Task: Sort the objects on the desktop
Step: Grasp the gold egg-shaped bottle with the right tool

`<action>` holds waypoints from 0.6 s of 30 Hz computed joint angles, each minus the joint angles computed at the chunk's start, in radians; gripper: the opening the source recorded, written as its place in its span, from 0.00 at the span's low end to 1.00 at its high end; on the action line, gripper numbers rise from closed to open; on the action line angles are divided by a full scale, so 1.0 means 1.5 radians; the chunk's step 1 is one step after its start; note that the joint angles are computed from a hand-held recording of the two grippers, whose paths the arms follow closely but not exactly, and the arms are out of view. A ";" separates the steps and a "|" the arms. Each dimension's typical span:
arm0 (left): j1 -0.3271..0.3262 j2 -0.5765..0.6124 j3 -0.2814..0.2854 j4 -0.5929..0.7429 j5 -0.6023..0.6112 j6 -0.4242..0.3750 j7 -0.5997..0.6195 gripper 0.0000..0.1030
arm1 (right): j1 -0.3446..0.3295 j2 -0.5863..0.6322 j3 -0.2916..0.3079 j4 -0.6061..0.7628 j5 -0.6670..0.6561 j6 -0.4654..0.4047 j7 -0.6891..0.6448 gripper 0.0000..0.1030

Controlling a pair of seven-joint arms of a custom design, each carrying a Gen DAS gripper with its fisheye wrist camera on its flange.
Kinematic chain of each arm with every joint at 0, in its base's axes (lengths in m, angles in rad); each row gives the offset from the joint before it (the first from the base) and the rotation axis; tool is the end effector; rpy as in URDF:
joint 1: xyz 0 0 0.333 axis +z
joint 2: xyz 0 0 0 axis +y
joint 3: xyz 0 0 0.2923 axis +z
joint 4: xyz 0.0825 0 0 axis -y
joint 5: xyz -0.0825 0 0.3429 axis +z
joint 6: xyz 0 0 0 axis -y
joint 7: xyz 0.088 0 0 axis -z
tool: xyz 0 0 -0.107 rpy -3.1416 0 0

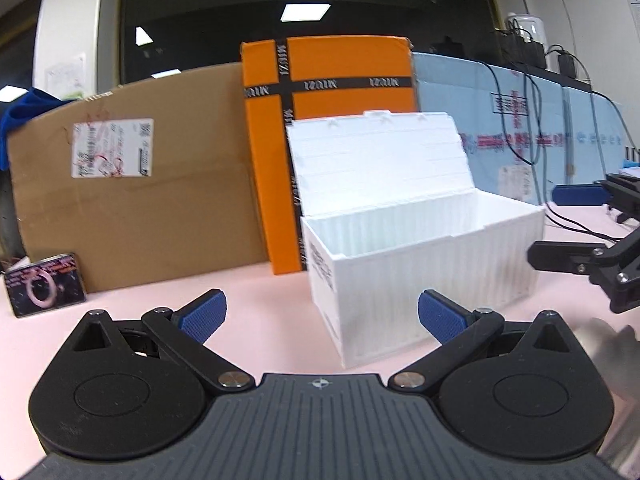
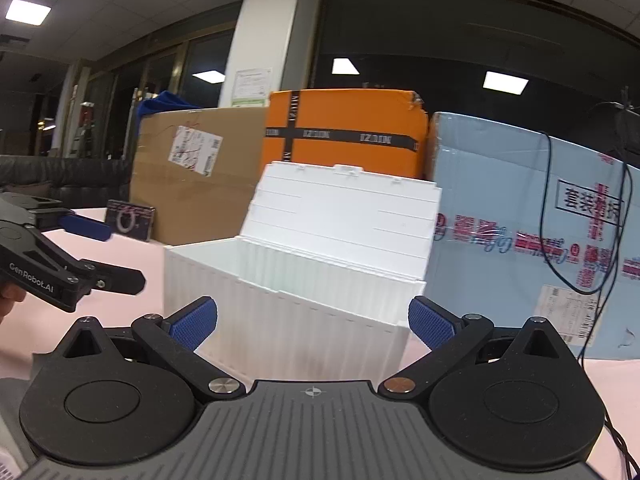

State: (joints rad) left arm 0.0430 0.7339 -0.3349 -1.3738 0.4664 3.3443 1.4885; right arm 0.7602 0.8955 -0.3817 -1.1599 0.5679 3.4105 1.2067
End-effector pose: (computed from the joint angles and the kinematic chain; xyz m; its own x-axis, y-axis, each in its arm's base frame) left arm 0.6947 -0.1703 0.4566 -0.3963 -0.9117 -0.1088 -0.2281 0.2125 -0.9502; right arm 0.6519 0.3368 0.4520 0.3247 -0.9357 0.1381 -0.1125 -0.1832 -0.9766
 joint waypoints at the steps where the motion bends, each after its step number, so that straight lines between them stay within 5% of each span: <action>1: 0.021 0.002 -0.031 -0.002 0.010 -0.016 0.008 1.00 | -0.016 -0.010 0.030 -0.007 -0.018 0.001 -0.009 1.00; 7: 0.100 0.019 -0.164 0.001 -0.013 -0.112 0.098 0.97 | -0.104 -0.053 0.183 -0.044 -0.102 -0.004 -0.042 1.00; 12: 0.093 0.017 -0.163 0.010 -0.058 -0.145 0.133 0.93 | -0.179 -0.072 0.299 -0.063 -0.172 -0.038 -0.055 0.97; 16: 0.067 0.008 -0.127 0.012 -0.088 -0.156 0.145 0.92 | -0.200 -0.073 0.328 -0.060 -0.197 -0.069 -0.054 0.97; 18: 0.054 0.006 -0.110 0.018 -0.105 -0.164 0.149 0.92 | -0.185 -0.071 0.304 -0.048 -0.197 -0.099 -0.040 0.96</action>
